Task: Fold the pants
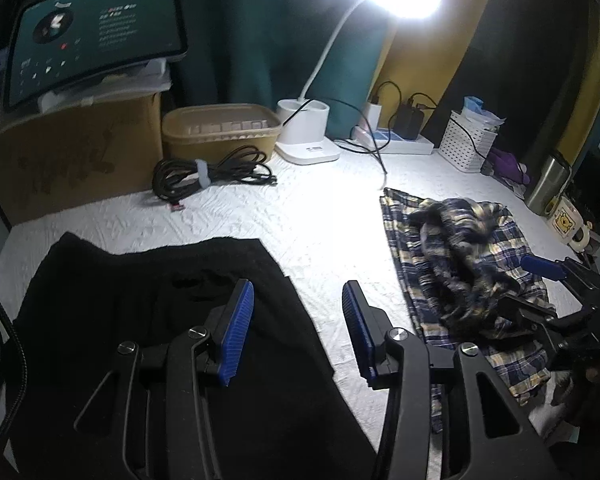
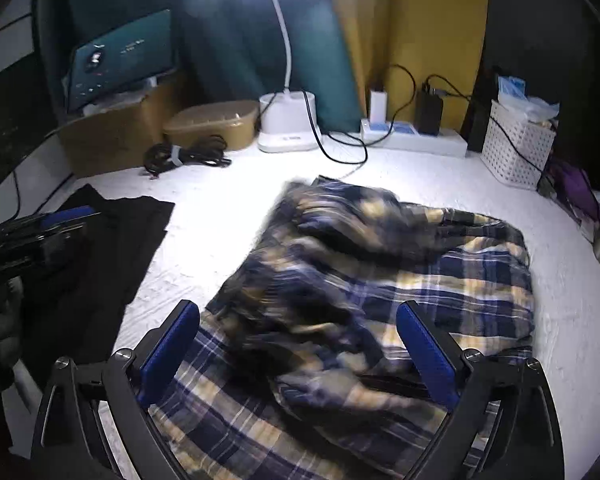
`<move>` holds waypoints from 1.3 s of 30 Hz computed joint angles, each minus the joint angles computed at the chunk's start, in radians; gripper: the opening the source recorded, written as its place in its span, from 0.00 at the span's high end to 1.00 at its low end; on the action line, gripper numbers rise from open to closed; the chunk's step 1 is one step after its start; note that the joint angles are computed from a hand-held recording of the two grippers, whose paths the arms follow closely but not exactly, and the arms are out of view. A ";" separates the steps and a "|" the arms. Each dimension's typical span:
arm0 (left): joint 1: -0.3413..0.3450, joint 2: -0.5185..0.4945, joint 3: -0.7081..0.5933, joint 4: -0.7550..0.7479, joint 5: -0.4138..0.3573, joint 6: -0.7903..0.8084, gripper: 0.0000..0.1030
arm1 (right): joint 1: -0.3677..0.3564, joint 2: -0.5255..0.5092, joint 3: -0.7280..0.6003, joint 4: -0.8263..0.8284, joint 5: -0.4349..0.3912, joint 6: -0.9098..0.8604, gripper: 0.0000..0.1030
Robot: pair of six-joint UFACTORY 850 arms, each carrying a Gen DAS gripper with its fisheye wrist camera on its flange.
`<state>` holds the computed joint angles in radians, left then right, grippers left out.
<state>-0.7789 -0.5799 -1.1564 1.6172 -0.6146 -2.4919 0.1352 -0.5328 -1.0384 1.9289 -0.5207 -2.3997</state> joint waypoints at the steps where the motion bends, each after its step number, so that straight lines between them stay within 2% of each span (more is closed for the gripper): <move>1: -0.003 -0.004 -0.010 -0.010 -0.002 0.015 0.56 | -0.006 0.002 0.001 -0.001 -0.007 0.003 0.04; 3: -0.008 -0.018 -0.038 -0.029 -0.002 0.050 0.54 | -0.032 0.006 0.004 -0.006 -0.037 0.018 0.04; 4: -0.011 -0.028 -0.055 -0.034 0.000 0.066 0.48 | -0.043 0.007 0.004 -0.006 -0.045 0.022 0.04; 6: -0.018 -0.047 -0.091 -0.032 0.005 0.085 0.44 | -0.076 0.007 0.001 -0.003 -0.064 0.027 0.03; 10: -0.027 -0.104 -0.192 -0.036 0.051 0.170 0.44 | -0.138 -0.006 -0.017 0.002 -0.084 0.047 0.03; 16: -0.008 -0.217 -0.362 -0.045 0.188 0.275 0.44 | -0.212 -0.040 -0.046 0.062 -0.082 0.046 0.04; 18: -0.001 -0.265 -0.425 -0.124 0.214 0.392 0.44 | -0.231 -0.053 -0.051 0.090 -0.075 0.024 0.04; 19: 0.005 -0.289 -0.458 -0.198 0.224 0.485 0.44 | -0.239 -0.064 -0.058 0.084 -0.074 0.033 0.10; 20: 0.012 -0.316 -0.491 -0.272 0.235 0.575 0.46 | -0.244 -0.076 -0.068 0.072 -0.069 0.050 0.16; 21: 0.015 -0.327 -0.506 -0.311 0.242 0.623 0.58 | -0.248 -0.090 -0.080 0.049 -0.054 0.077 0.26; 22: 0.021 -0.340 -0.522 -0.350 0.249 0.674 0.73 | -0.250 -0.103 -0.092 0.025 -0.036 0.103 0.31; 24: 0.033 -0.354 -0.542 -0.405 0.250 0.736 0.85 | -0.253 -0.124 -0.105 -0.016 -0.023 0.136 0.31; 26: 0.037 -0.349 -0.541 -0.373 0.234 0.709 0.88 | -0.255 -0.133 -0.109 -0.054 -0.027 0.157 0.31; 30: 0.043 -0.342 -0.535 -0.284 0.177 0.628 0.89 | -0.241 -0.127 -0.083 -0.039 -0.031 0.065 0.31; 33: 0.060 -0.370 -0.574 -0.414 0.189 0.768 0.88 | -0.222 -0.140 -0.083 -0.045 0.024 0.047 0.32; 36: 0.066 -0.346 -0.549 -0.427 0.223 0.770 0.87 | -0.223 -0.128 -0.065 -0.020 0.022 0.006 0.32; 38: 0.070 -0.324 -0.529 -0.446 0.241 0.784 0.81 | -0.230 -0.130 -0.069 -0.011 0.023 0.011 0.32; 39: 0.067 -0.317 -0.525 -0.428 0.227 0.769 0.71 | -0.235 -0.131 -0.074 -0.016 0.023 0.022 0.32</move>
<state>-0.7117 -0.8973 -1.6812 1.1888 -0.3874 -1.7227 -0.0997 -0.6633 -1.1126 1.9125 -0.4973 -2.3773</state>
